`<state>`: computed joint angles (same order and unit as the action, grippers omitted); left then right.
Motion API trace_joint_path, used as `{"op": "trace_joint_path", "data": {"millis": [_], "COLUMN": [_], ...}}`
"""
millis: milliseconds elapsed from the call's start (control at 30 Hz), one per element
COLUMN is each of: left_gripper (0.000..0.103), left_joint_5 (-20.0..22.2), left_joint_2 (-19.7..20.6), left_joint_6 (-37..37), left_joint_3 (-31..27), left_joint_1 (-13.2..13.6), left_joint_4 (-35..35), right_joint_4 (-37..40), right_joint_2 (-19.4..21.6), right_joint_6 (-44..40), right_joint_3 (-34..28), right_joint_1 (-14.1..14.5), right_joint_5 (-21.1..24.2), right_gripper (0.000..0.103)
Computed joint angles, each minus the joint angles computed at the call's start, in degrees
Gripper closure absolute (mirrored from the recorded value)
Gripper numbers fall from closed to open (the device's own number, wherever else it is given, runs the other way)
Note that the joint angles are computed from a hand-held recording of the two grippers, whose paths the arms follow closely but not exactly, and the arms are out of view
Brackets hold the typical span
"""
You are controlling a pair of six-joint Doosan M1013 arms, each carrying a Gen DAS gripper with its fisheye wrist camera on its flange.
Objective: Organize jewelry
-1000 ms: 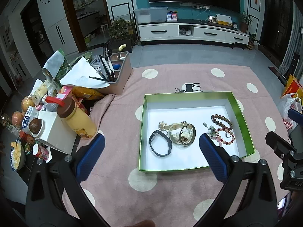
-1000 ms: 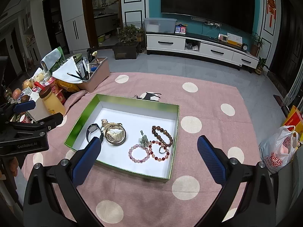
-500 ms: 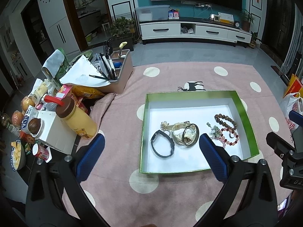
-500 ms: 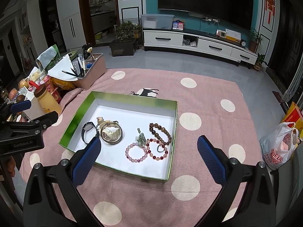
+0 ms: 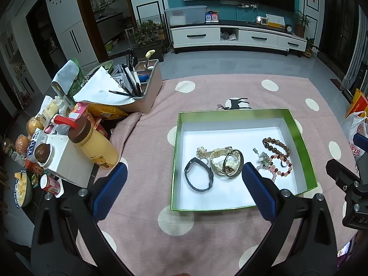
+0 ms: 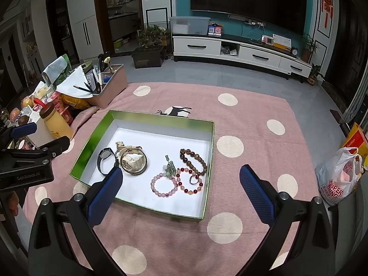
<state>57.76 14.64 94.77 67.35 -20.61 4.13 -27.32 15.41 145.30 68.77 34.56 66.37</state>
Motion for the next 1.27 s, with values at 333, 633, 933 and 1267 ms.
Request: {"op": "trace_joint_path", "data": {"millis": [333,633,933,1267], "left_gripper": [0.002,0.002,0.002,0.002], "left_joint_5": [-0.12,0.06,0.16,0.54], "left_joint_2": [0.0,0.03,0.09,0.25], "left_joint_6": [-0.27,-0.46,-0.61,-1.46], "left_joint_3": [0.19,0.11,0.09,-0.07], "left_joint_1": [0.07,0.05,0.07,-0.21], "left_joint_4": [0.39,0.6,0.87,1.71], "right_joint_4": [0.03,0.0,0.0,-0.18], "right_joint_2": [-0.04,0.0,-0.03,-0.03], "right_joint_6": [0.07,0.04,0.16,0.35], "right_joint_3": [0.03,-0.01,0.07,0.1], "right_joint_1": [0.02,0.02,-0.02,0.03], "right_joint_5": [-0.01,0.07,0.0,0.01], "right_gripper": [0.001,0.001,0.001,0.001]}}
